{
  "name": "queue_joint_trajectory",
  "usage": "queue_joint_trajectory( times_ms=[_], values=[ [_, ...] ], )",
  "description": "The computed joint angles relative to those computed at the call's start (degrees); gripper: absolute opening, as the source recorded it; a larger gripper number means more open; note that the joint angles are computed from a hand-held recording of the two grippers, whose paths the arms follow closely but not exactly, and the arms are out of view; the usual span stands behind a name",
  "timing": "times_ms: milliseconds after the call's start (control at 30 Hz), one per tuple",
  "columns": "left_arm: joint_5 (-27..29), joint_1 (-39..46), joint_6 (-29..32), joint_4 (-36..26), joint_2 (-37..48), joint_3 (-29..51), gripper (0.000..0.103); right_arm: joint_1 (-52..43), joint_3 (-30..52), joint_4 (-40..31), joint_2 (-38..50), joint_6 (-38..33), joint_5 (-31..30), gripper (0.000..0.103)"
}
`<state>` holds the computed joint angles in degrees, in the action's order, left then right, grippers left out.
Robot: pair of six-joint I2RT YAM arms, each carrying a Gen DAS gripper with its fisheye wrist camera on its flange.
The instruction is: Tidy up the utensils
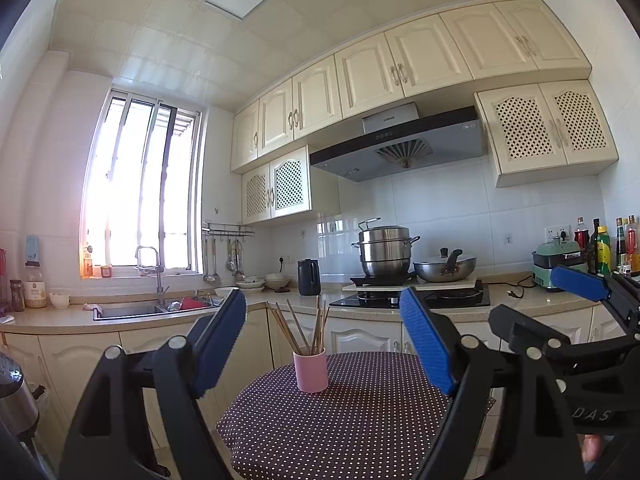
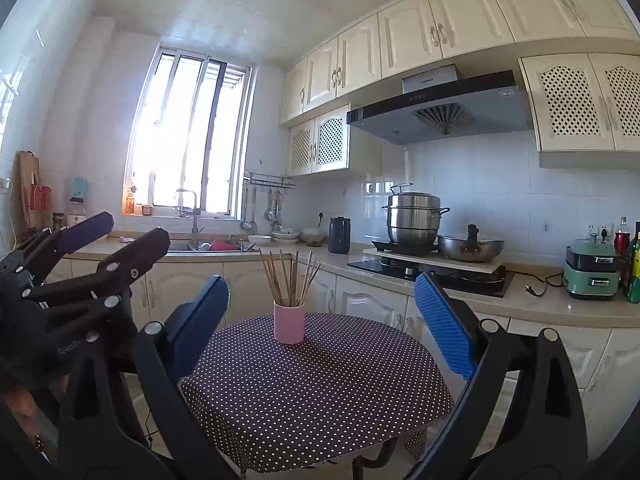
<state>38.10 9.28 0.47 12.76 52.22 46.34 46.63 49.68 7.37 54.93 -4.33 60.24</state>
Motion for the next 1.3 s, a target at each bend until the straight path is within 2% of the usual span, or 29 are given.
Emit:
queue_joint_trajectory(
  times_ms=[1300],
  values=[
    [0.2,0.5,0.1,-0.9,0.5,0.5,0.078,-0.8,0.0,-1.1,0.4,1.2,-1.1,0.092]
  ],
)
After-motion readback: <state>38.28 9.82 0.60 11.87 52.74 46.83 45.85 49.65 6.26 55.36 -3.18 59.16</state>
